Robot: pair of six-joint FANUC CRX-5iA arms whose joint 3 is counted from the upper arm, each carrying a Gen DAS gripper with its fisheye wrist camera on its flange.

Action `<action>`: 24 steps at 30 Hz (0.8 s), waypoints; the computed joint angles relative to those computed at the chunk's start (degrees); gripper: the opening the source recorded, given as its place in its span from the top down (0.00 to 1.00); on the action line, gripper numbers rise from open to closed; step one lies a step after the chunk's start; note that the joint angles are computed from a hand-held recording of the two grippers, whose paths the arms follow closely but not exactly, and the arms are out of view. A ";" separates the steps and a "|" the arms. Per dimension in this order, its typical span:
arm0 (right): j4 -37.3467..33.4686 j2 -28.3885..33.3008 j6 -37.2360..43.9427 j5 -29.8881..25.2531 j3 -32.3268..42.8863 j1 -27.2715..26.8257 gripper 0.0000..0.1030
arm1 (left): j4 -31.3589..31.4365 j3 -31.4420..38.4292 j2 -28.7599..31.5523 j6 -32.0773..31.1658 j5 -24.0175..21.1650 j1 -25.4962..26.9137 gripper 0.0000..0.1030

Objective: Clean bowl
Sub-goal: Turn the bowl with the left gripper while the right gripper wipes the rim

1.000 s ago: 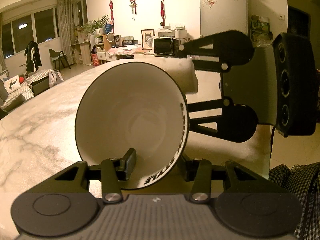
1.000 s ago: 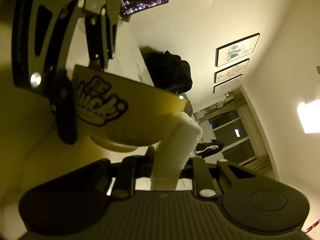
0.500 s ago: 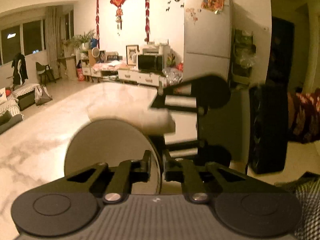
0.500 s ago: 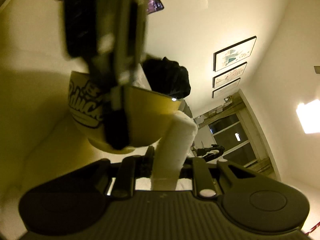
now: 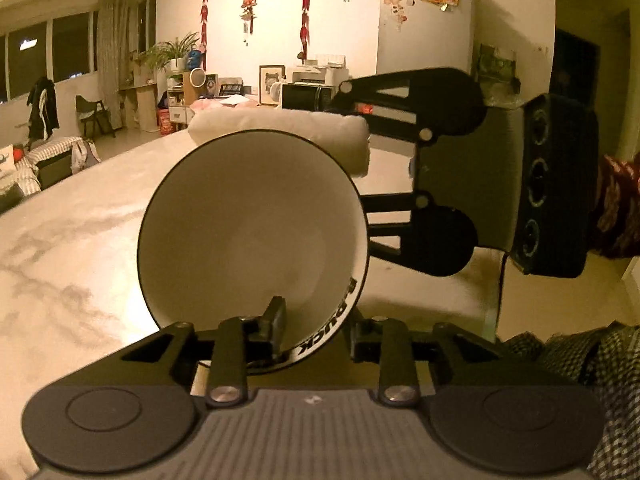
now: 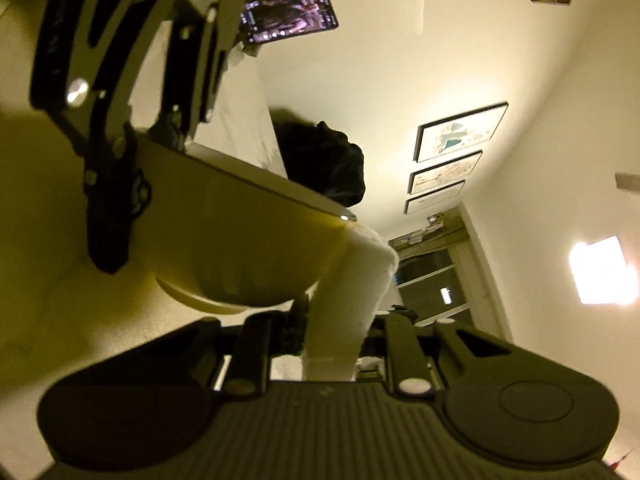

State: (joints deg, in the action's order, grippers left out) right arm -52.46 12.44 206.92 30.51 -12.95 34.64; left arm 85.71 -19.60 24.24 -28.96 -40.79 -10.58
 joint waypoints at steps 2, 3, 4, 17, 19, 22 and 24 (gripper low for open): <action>-1.30 0.24 2.49 0.38 0.37 -0.02 0.81 | -0.38 0.61 0.39 0.50 0.18 0.21 0.64; -2.00 0.27 3.57 0.20 0.54 -0.14 0.81 | -0.22 0.61 0.45 0.50 0.26 0.15 0.64; -2.60 0.26 4.44 0.09 0.58 -0.23 0.81 | -0.24 0.77 0.58 0.64 0.27 0.24 0.64; -2.65 -0.94 5.37 0.55 0.11 0.48 0.81 | 2.59 0.65 1.32 -1.95 2.83 -1.40 0.63; -3.20 -0.95 5.66 0.03 0.08 0.20 0.81 | 3.26 0.45 1.32 -2.51 3.35 -1.91 0.63; -5.12 -0.72 7.16 -0.96 0.58 -0.56 0.81 | 3.94 0.37 1.43 -3.08 3.86 -2.45 0.63; -6.13 -0.59 8.04 -1.49 0.91 -0.93 0.81 | 4.28 0.40 1.53 -3.25 4.14 -2.79 0.62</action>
